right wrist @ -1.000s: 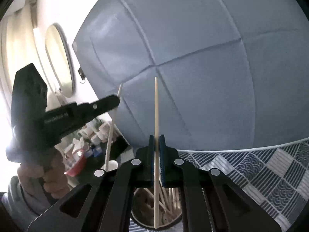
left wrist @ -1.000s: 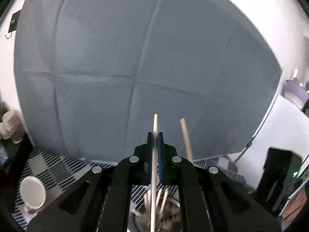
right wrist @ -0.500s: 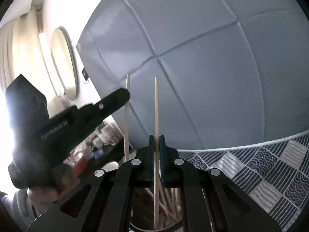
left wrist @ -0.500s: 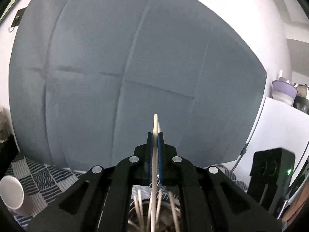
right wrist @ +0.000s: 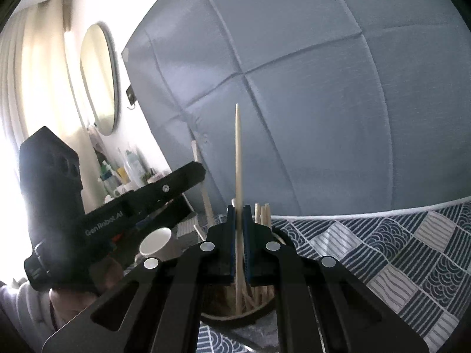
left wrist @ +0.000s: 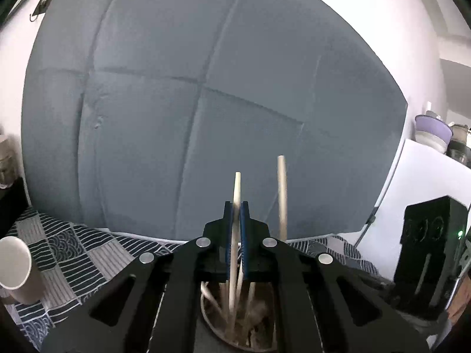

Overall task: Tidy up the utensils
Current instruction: 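Lower the sticks into the black holder and open both grippers, then move both open grippers back down toward the last sticks on the table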

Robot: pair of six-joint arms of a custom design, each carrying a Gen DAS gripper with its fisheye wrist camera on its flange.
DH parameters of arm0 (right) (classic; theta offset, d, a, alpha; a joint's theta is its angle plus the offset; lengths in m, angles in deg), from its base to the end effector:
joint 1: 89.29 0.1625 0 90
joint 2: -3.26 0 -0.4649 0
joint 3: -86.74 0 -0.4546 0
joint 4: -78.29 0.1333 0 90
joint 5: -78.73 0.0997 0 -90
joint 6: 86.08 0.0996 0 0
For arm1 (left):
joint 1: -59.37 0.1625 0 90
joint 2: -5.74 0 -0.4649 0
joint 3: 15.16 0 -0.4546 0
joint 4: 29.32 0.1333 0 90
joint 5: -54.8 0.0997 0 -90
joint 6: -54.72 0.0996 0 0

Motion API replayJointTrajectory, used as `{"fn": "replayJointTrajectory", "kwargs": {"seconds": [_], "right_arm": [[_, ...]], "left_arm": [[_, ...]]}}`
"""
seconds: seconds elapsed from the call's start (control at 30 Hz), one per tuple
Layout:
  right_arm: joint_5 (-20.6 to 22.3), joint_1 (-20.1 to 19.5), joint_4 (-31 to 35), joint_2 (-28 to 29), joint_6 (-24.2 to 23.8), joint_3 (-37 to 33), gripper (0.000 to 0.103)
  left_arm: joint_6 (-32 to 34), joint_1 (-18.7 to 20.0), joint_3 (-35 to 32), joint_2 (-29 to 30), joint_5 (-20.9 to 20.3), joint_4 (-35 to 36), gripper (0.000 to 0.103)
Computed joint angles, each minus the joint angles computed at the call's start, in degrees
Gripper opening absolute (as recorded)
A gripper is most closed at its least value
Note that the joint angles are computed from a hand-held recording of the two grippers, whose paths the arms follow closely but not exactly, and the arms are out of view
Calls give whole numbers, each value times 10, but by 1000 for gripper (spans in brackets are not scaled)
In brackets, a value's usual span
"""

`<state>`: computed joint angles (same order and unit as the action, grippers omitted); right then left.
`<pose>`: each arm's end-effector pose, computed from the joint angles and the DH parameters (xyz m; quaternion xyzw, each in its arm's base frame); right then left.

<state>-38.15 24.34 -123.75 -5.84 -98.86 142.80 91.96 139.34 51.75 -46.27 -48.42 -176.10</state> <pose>0.4384 -0.7817 -0.0432 0.1374 -0.8179 0.5393 0.1456 -0.0417 -0.8705 0.4064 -0.4096 -0.8334 0.3703 0.0210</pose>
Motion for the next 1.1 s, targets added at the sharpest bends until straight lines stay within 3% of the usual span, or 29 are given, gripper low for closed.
{"fn": "replayJointTrajectory", "kwargs": {"seconds": [0.07, 0.1, 0.17, 0.27, 0.37, 0.43, 0.5, 0.63, 0.77, 0.8, 0.97, 1.1], "right_arm": [[-17, 4, -14, -2, -1, 7, 9], [-20, 6, -18, -6, 3, 14, 9], [-37, 10, -35, -13, 11, 26, 11], [-63, 17, -60, -24, 14, 44, 33], [-84, 23, -80, -41, 23, 69, 41], [-104, 27, -90, -50, 29, 85, 58], [-118, 29, -93, -62, 44, 107, 70], [-167, 33, -65, -82, 87, 152, 83], [-218, 32, 19, -98, 171, 191, 85], [-227, 30, 60, -104, 211, 204, 85], [-222, 22, 211, -114, 330, 231, 85], [-226, 21, 290, -101, 382, 221, 85]], "left_arm": [[3, 0, 1, -4, 6, 9, 15], [5, 0, 4, -7, 11, 9, 30], [10, 0, 4, -13, 7, 15, 42], [5, 0, 3, -22, 10, 16, 60], [-7, 0, 3, -30, 25, 11, 76], [-16, -2, 4, -35, 52, 11, 98], [-24, -2, 8, -39, 68, 9, 97], [-25, -1, 20, -48, 109, 19, 97], [-21, 7, 37, -59, 137, 30, 97], [-20, 9, 40, -61, 141, 33, 97], [-22, 19, 53, -72, 182, 67, 97], [-28, 29, 62, -83, 208, 101, 97]]}}
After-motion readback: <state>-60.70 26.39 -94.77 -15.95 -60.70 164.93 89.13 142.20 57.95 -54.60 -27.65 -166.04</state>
